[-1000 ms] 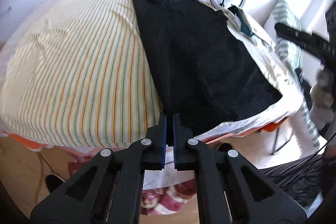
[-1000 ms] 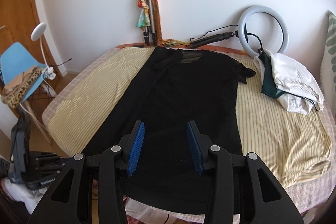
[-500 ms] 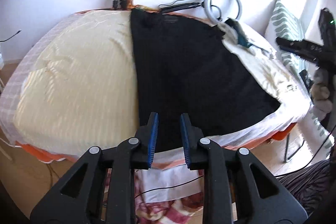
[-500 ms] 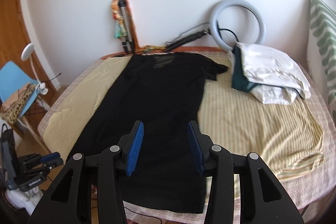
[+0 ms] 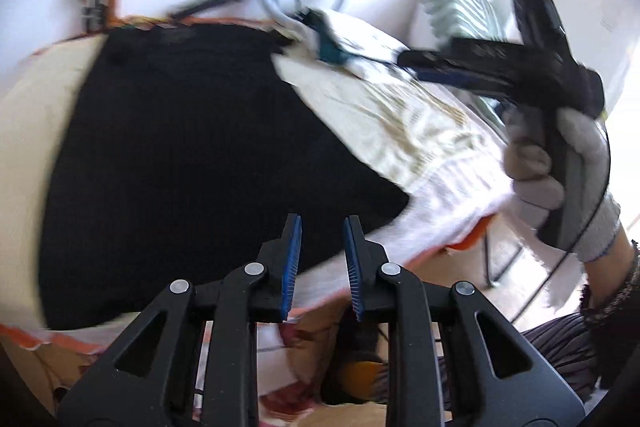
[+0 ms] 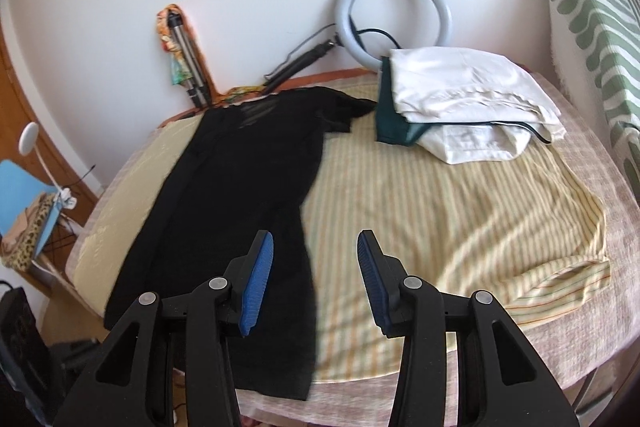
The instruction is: Fold small clothes
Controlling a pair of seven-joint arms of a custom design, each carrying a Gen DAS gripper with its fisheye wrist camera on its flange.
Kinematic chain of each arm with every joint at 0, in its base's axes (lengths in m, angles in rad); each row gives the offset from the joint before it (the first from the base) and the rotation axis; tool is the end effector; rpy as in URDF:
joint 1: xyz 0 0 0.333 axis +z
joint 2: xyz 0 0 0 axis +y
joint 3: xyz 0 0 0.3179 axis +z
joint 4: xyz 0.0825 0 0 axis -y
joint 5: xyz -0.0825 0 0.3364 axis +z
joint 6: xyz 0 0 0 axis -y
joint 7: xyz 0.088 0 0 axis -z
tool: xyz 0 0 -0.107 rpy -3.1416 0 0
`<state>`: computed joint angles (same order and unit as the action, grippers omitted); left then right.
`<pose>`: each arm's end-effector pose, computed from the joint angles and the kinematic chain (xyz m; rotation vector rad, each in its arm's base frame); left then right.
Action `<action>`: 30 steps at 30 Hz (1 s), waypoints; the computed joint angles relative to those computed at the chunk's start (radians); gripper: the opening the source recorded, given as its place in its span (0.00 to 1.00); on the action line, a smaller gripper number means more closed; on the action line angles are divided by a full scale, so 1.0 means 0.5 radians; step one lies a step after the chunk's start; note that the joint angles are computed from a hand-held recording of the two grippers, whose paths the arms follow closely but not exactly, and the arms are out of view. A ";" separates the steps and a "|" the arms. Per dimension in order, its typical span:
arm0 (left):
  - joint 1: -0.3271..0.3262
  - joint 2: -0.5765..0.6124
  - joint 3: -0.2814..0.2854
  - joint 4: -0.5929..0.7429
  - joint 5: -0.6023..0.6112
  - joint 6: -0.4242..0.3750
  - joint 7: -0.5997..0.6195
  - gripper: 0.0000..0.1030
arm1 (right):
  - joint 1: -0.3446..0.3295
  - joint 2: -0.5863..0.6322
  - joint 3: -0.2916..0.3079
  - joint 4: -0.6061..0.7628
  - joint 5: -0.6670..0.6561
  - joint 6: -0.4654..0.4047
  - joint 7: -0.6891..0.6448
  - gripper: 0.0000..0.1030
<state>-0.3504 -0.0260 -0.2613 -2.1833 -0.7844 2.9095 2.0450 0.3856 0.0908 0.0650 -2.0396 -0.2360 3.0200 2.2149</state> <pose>0.4561 -0.2686 0.5024 -1.5431 2.2995 -1.2037 0.5127 0.2659 0.5329 -1.6317 1.5928 -0.4038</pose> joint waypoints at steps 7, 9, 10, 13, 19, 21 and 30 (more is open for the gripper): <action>-0.062 0.261 -0.124 0.217 0.246 0.026 -0.074 0.57 | -0.125 0.028 0.082 -0.035 0.451 0.025 -0.337 0.41; -0.088 0.337 -0.102 0.260 0.509 0.066 -0.269 0.57 | -0.161 0.032 0.117 -0.050 0.613 0.029 -0.464 0.41; -0.133 0.377 -0.049 0.276 0.724 0.104 -0.443 0.57 | -0.170 0.033 0.120 -0.056 0.671 0.029 -0.501 0.41; -0.223 0.468 0.090 0.331 1.140 0.138 -0.793 0.57 | -0.209 0.030 0.148 -0.068 0.879 0.044 -0.627 0.41; -0.039 0.578 -0.050 0.417 1.253 0.113 -0.883 0.05 | -0.250 0.128 0.216 0.092 1.243 -0.034 -0.986 0.41; 0.127 0.557 -0.223 0.382 1.075 0.154 -0.752 0.02 | -0.234 0.181 0.205 0.174 1.226 -0.088 -1.014 0.41; 0.628 0.368 -0.720 0.341 -0.226 0.160 0.189 0.01 | -0.209 0.729 0.186 1.047 1.141 -0.552 -0.978 0.41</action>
<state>-0.0365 0.1579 -0.6215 -2.0128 -0.8973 2.9895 2.1397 0.2814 0.4555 0.1581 -1.5162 0.3346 2.7440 1.7258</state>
